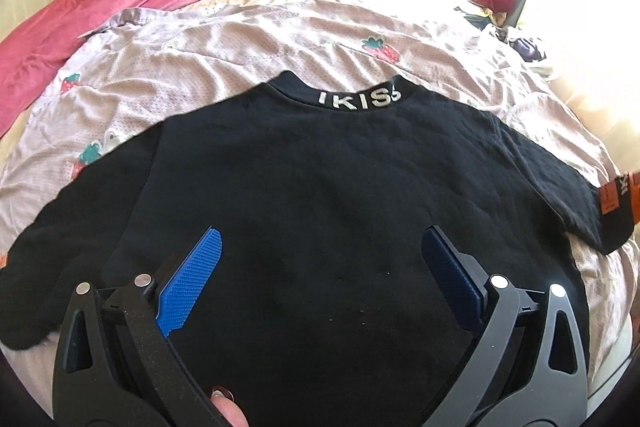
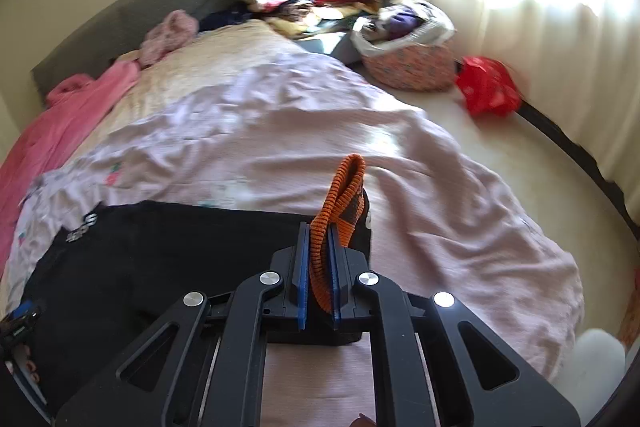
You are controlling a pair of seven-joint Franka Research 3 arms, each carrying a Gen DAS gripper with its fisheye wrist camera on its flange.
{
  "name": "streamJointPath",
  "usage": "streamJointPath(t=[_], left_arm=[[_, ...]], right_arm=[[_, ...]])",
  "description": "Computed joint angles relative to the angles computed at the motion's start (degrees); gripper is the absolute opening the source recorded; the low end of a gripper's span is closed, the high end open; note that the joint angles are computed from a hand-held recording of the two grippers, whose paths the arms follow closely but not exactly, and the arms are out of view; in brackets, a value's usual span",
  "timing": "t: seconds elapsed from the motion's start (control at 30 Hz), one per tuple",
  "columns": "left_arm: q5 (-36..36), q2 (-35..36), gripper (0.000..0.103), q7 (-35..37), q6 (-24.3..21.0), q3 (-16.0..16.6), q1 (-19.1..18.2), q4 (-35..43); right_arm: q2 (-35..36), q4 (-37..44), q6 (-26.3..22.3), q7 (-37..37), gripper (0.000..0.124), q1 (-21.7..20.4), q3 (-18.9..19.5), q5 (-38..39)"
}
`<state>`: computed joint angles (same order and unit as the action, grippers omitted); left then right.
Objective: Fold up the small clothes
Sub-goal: 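Close the right gripper on the orange sleeve cuff, then carry the cuff with the right gripper across the shirt body toward the collar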
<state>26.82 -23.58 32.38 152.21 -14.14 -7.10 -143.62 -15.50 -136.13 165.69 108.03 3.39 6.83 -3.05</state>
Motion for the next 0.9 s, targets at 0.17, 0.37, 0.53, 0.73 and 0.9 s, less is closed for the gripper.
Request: streamJointPath(t=[0.17,0.37,0.53,0.73,0.9], left_arm=[[-0.19,-2.34,0.094,-0.38,-0.27,0.69,0.34,-1.19],[-1.81,-5.19,0.094,1.71,0.04,2.49,0.72,-3.16],[-2.54,-7.46,0.094,2.63,-0.63,3.22,2.37,-4.52],[-4.35,-10.44,0.094,4.16,-1.11,4.36,4.30,-6.33],[-5.75,-12.02,0.094,5.50,-1.04,5.59,4.87,-7.37]], right_arm=[[1.35,3.58,-0.68,-2.13,0.007,3.67,0.72,1.69],[3.06,7.53,-1.56,-4.10,0.007,7.63,1.54,3.44],[5.07,11.07,-2.76,-5.64,0.007,11.07,2.26,4.32],[8.25,15.65,-3.65,-6.18,0.007,14.83,3.12,4.13],[11.30,19.52,-4.02,-6.92,0.006,18.09,3.49,4.44]])
